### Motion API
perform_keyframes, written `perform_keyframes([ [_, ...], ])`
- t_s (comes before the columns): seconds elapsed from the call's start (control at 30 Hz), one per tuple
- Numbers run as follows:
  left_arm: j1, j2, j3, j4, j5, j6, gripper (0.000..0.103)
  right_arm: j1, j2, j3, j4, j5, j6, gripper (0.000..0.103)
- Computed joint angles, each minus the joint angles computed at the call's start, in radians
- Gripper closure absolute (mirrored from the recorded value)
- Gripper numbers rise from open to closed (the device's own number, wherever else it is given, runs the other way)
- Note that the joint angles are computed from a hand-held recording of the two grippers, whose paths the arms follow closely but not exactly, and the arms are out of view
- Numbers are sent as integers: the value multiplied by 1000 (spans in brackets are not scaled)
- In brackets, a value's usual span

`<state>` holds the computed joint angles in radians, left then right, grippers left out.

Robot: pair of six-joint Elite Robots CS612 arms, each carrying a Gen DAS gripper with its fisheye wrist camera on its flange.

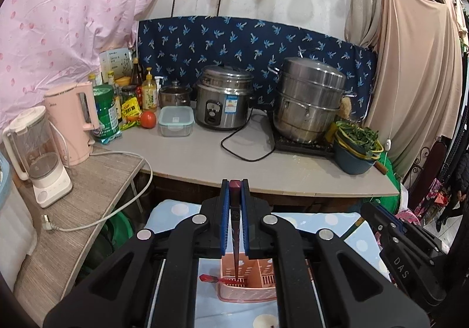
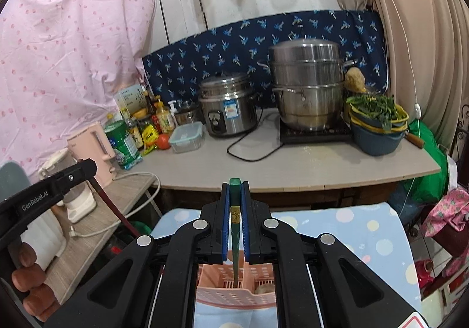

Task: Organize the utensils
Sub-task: 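Carry the dark-red chopstick in the left tool while the right tool carries the green one into the basket, then open the left tool in the basket while the right tool releases the green chopstick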

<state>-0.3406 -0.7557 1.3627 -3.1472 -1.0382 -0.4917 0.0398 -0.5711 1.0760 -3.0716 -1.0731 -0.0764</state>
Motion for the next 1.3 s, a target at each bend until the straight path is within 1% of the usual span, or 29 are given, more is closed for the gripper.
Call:
perform_keyframes([
  [0.17,5,17,-10,30,-3,-17,96,3,13,-8,31,-15,-19,96],
  [0.33,10,24,-6,32,-14,-32,96,-1,18,-10,62,-8,-22,96],
  [0.43,11,22,2,31,-18,-40,95,1,15,-4,63,-23,-38,94],
  [0.47,11,20,5,39,-14,-45,93,1,15,0,54,-28,-38,93],
  [0.5,10,18,8,47,-12,-50,83,1,14,4,50,-34,-39,91],
  [0.53,10,15,10,54,-6,-55,75,-1,13,7,45,-36,-38,89],
  [0.57,8,14,14,52,4,-60,64,-2,11,12,39,-36,-32,85],
  [0.6,6,11,19,45,15,-60,61,-5,8,17,32,-35,-25,83],
  [0.63,4,8,24,46,25,-60,61,-7,6,20,28,-32,-20,80],
  [0.77,-3,-5,44,48,51,-59,61,-14,-12,49,15,-23,-24,78],
  [0.83,-9,-13,58,51,66,-61,57,-18,-24,71,10,-15,-32,75],
  [0.87,-13,-17,65,53,76,-62,54,-19,-29,83,7,-13,-37,74],
  [0.93,-20,-25,78,64,88,-66,51,-22,-43,110,-2,-15,-50,74],
  [1.13,-39,-50,126,95,123,-85,51,-28,-79,185,-19,-12,-84,74],
  [1.2,-43,-59,143,94,121,-94,51,-29,-91,210,-24,-9,-92,73],
  [1.3,-52,-71,167,102,138,-104,51,-31,-106,249,-54,-13,-101,65],
])
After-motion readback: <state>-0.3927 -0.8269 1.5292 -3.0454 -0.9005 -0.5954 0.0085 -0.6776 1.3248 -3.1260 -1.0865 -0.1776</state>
